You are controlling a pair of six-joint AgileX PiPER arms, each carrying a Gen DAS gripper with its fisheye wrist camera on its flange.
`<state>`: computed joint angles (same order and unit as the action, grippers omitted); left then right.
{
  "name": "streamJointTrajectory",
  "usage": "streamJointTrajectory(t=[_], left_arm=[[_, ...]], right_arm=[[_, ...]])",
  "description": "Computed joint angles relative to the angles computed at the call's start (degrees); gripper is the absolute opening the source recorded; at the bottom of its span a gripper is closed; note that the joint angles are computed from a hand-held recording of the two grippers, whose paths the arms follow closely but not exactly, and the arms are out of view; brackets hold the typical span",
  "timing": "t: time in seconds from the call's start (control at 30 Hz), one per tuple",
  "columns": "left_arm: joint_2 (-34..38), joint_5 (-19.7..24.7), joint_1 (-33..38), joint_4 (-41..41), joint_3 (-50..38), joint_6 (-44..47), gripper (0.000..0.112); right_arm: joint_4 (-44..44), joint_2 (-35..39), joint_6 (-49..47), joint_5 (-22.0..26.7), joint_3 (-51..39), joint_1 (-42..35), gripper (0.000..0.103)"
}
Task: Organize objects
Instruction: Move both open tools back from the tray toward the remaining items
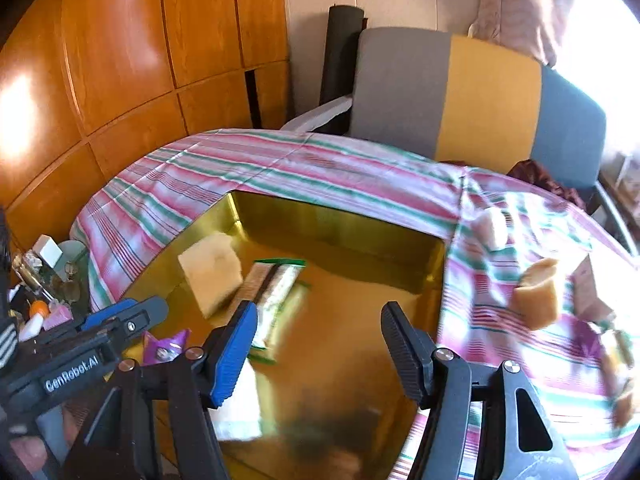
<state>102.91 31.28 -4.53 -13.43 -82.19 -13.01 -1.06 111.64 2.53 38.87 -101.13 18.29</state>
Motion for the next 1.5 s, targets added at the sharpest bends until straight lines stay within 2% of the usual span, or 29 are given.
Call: streamJointTrajectory(t=[0.1, 0.37, 0.5, 0.63, 0.9, 1.2, 1.37, 1.5], left_arm=[[-0.18, 0.81, -0.38, -4.12, -0.08, 3.47, 0.045], [-1.12, 1.41, -4.7, -5.85, -0.12, 9.05, 0.046], [-1.55, 1.2, -6.75, -9.46, 0.41, 14.21, 0.046], [-2.11, 0.7, -9.55, -7.17, 0.18, 13.51, 0.047], [-0.85, 1.54, -15.05, -5.57, -2.08, 12.09, 0.049], [2.73, 5.21, -21.15, -1.97, -8.38, 10.24, 0.049], [5.18, 7.62, -23.45, -1.17, -12.26, 9.59, 0.049], [7.06, 9.8, -25.19, 0.2, -15.53, 9.42, 0.049]], right_arm=[[-1.31, -2.64, 0.15, -1.66, 3.56, -1.22, 0.067], [-0.27, -7.07, -0.9, -3.0, 10.36, -7.49, 0.068], [-0.04, -8.94, -1.97, -3.92, 13.92, -10.97, 0.069], [1.95, -10.78, -5.28, -4.69, 17.63, -15.49, 0.069], [0.01, -12.4, -6.86, -5.49, 21.52, -24.09, 0.069], [-1.25, -11.3, -9.04, -3.88, 19.62, -32.87, 0.07], [-1.56, -7.7, -11.1, 0.07, 13.75, -37.85, 0.075], [2.13, -1.8, -13.58, 5.45, 4.45, -43.88, 0.076]])
